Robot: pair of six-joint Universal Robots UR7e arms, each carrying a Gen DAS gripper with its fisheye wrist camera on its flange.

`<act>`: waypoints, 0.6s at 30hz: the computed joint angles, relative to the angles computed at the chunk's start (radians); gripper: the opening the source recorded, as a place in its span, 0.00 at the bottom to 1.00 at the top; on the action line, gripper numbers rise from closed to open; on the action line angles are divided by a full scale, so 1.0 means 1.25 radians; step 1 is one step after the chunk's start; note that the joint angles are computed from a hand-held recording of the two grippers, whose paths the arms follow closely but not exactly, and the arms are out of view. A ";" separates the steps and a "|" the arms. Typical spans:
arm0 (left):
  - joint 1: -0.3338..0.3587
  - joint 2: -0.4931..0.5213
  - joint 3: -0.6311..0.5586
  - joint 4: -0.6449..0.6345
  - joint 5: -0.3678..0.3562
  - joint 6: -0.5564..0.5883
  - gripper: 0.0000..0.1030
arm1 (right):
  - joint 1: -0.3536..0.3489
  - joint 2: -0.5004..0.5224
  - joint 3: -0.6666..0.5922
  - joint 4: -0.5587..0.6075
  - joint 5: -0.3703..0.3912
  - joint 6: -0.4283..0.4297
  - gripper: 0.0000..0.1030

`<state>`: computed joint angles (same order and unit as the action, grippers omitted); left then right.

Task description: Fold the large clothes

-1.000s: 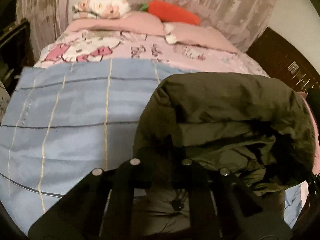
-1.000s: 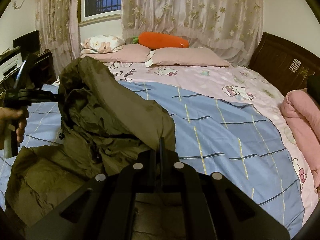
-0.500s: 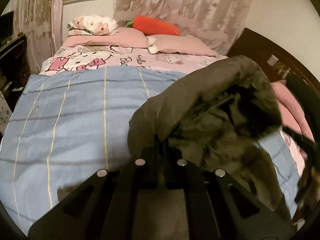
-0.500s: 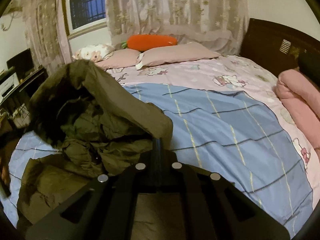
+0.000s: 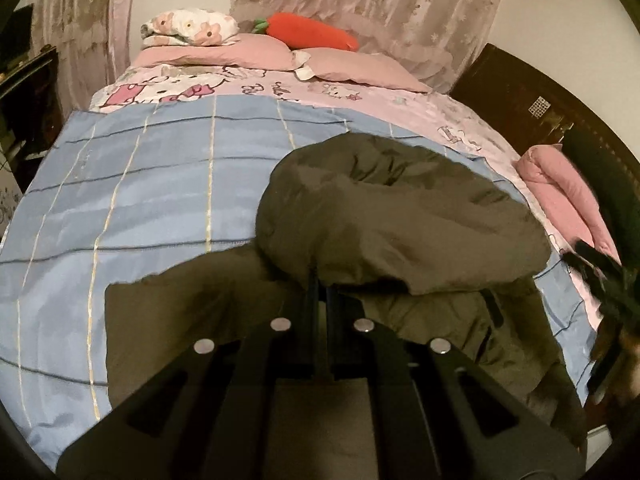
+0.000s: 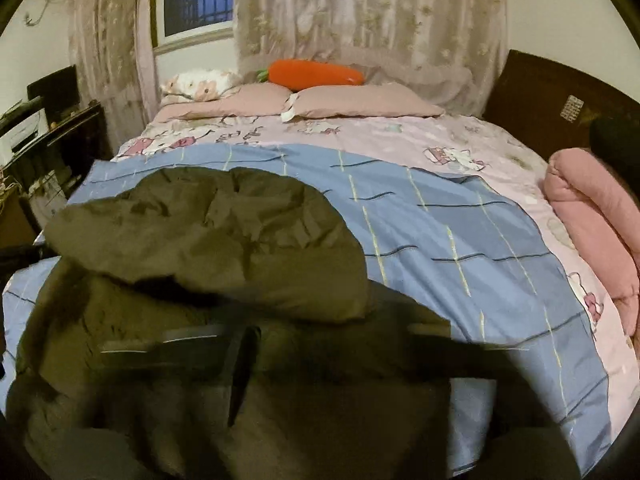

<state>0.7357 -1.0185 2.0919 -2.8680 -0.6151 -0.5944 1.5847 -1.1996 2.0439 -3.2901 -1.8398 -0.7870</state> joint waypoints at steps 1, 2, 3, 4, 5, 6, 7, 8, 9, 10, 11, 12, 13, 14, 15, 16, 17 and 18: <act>0.003 0.002 -0.008 0.000 0.001 0.010 0.02 | -0.015 0.000 0.025 -0.074 0.038 -0.019 0.95; 0.004 0.003 -0.012 0.000 0.005 0.015 0.02 | -0.019 0.011 0.033 -0.114 0.043 -0.061 0.95; 0.005 0.003 -0.016 -0.006 0.008 0.017 0.02 | -0.018 0.018 0.032 -0.125 0.038 -0.091 0.95; 0.009 0.003 -0.017 -0.013 0.006 0.021 0.02 | -0.018 0.032 0.029 -0.141 0.030 -0.128 0.95; 0.012 0.003 -0.019 -0.019 0.010 0.022 0.02 | -0.018 0.044 0.025 -0.155 0.023 -0.150 0.95; 0.014 0.004 -0.021 -0.020 0.013 0.024 0.02 | -0.018 0.067 0.014 -0.177 0.008 -0.184 0.95; 0.016 0.006 -0.022 -0.022 0.013 0.029 0.02 | -0.017 0.084 0.003 -0.187 -0.005 -0.207 0.95; 0.017 0.007 -0.023 -0.022 0.014 0.034 0.02 | -0.016 0.106 -0.012 -0.200 -0.020 -0.234 0.94; 0.018 0.010 -0.025 -0.024 0.018 0.041 0.02 | -0.015 0.130 -0.032 -0.209 -0.030 -0.256 0.92; 0.018 0.014 -0.026 -0.026 0.023 0.047 0.02 | -0.017 0.145 -0.048 -0.213 -0.030 -0.266 0.89; 0.019 0.018 -0.027 -0.031 0.027 0.056 0.02 | -0.017 0.161 -0.063 -0.217 -0.036 -0.276 0.82; 0.022 0.020 -0.029 -0.032 0.027 0.058 0.02 | -0.013 0.188 -0.094 -0.205 -0.057 -0.287 0.65; 0.023 0.022 -0.032 -0.031 0.026 0.057 0.02 | -0.010 0.206 -0.118 -0.189 -0.076 -0.290 0.52; 0.025 0.024 -0.033 -0.034 0.027 0.060 0.02 | -0.007 0.224 -0.148 -0.159 -0.102 -0.283 0.29; 0.025 0.025 -0.033 -0.038 0.029 0.062 0.02 | -0.006 0.237 -0.177 -0.124 -0.121 -0.254 0.11; 0.025 0.026 -0.033 -0.040 0.033 0.065 0.02 | -0.007 0.241 -0.189 -0.114 -0.123 -0.233 0.08; 0.024 0.027 -0.033 -0.040 0.036 0.064 0.02 | -0.008 0.238 -0.195 -0.104 -0.117 -0.207 0.05; 0.023 0.027 -0.031 -0.045 0.036 0.065 0.02 | -0.009 0.231 -0.196 -0.096 -0.106 -0.182 0.04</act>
<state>0.7650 -0.9847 2.0532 -2.9246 -0.5697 -0.5136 1.5728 -0.9107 1.7992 -3.4101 -1.9717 -1.0139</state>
